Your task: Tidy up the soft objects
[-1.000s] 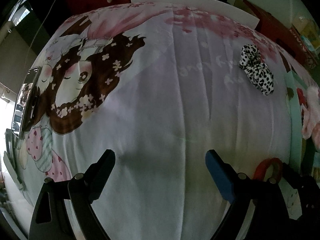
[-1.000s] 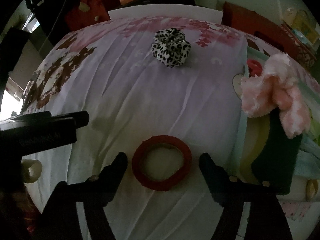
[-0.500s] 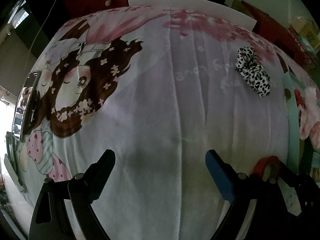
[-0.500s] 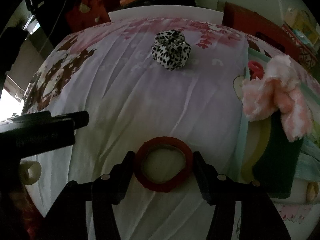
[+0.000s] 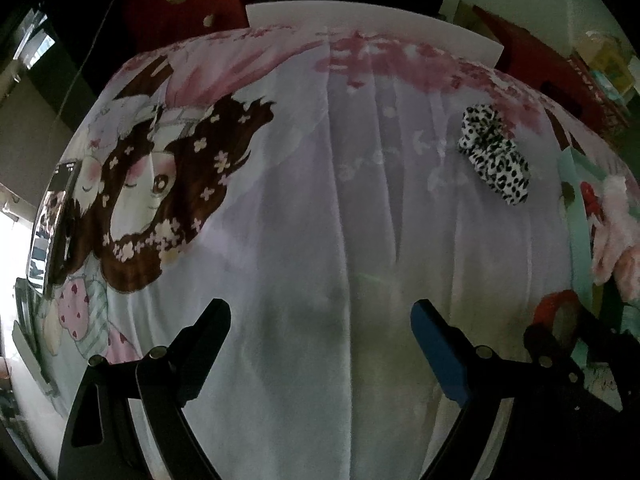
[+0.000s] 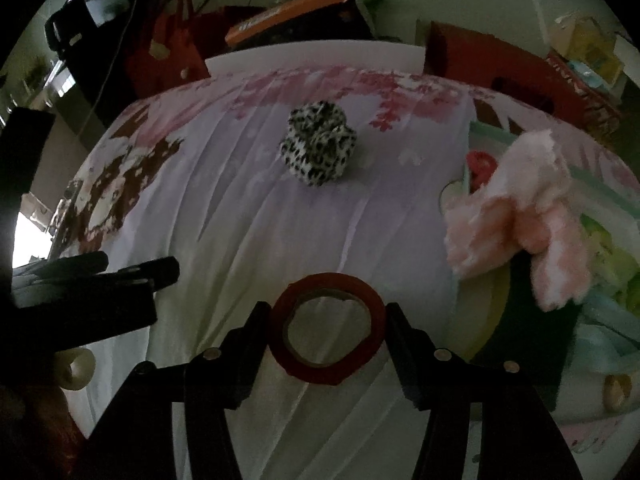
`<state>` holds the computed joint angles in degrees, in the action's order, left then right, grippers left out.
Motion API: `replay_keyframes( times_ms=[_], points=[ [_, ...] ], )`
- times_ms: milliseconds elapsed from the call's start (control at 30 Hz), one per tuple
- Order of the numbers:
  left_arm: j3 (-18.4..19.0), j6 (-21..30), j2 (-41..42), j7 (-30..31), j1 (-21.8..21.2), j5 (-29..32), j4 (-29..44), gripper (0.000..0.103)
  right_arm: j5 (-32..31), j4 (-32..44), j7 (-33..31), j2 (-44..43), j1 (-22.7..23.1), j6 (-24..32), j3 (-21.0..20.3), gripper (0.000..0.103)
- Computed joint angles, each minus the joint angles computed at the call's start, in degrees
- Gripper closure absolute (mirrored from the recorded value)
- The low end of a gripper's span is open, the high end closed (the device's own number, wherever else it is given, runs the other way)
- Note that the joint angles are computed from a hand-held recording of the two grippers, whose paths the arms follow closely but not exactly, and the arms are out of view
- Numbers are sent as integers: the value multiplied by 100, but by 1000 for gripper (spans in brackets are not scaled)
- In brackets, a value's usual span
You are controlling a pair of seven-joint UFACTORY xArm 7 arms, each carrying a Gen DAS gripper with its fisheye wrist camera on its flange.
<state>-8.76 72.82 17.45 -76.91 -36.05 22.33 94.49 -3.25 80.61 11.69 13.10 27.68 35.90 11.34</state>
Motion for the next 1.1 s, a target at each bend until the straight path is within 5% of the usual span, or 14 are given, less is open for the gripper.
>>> replay_keyframes(
  times_ms=[433,733,1100],
  points=[
    [236,-298,449,282,-162,609,743,11,-318,247,594,68,-152,-411,-254,43],
    [397,-1960,599,166,-38,630,532,13,-452,264,930,91,-276,-577,-328,43],
    [559,-3018,858,56,5,584,435,47,-418,247,964,98,-321,-623,-304,43]
  ],
)
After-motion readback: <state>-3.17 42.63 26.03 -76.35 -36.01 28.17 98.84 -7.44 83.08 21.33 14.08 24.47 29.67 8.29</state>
